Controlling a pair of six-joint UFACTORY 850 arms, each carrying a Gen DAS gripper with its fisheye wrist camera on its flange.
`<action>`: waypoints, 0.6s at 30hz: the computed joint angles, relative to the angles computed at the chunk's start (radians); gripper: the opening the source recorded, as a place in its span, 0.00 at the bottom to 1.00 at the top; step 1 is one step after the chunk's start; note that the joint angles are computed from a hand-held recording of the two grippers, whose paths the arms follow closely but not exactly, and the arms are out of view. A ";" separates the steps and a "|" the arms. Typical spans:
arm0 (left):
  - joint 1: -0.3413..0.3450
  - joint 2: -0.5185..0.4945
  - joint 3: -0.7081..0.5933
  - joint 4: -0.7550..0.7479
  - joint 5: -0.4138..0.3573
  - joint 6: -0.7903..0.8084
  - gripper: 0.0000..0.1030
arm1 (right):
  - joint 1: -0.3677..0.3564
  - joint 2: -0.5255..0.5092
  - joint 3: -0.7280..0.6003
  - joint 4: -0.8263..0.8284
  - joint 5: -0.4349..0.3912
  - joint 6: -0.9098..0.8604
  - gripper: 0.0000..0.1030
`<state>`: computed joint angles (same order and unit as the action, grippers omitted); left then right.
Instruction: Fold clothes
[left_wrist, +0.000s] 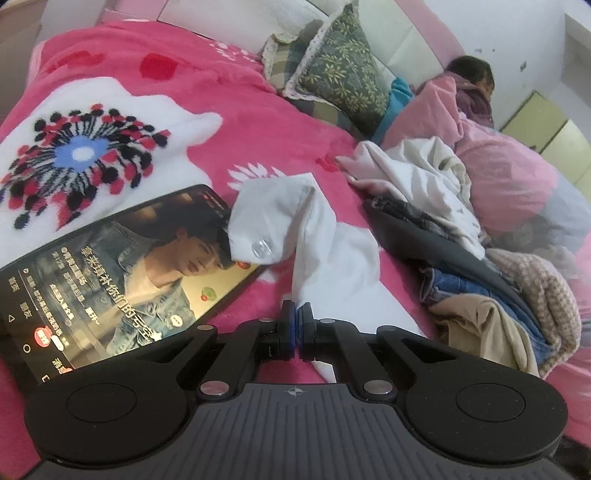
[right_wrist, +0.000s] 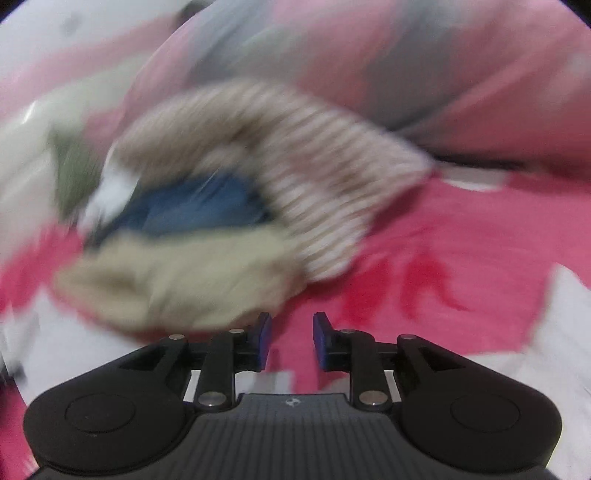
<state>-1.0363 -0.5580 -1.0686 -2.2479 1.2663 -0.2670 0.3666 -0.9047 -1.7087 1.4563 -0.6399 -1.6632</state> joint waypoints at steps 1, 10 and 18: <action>0.000 -0.001 -0.001 0.002 0.003 0.000 0.01 | -0.018 0.020 0.018 0.014 -0.002 0.034 0.25; -0.018 -0.021 -0.029 0.136 0.065 0.059 0.28 | -0.313 0.411 0.433 0.140 -0.191 0.012 0.27; -0.112 -0.039 -0.113 0.293 0.044 0.229 0.39 | -0.664 0.710 0.733 0.104 -0.380 -0.165 0.33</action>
<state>-1.1486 -0.5966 -1.1821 -1.9548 1.3100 -0.0382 -0.2976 -0.1949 -0.9755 1.5607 -1.0194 -1.8281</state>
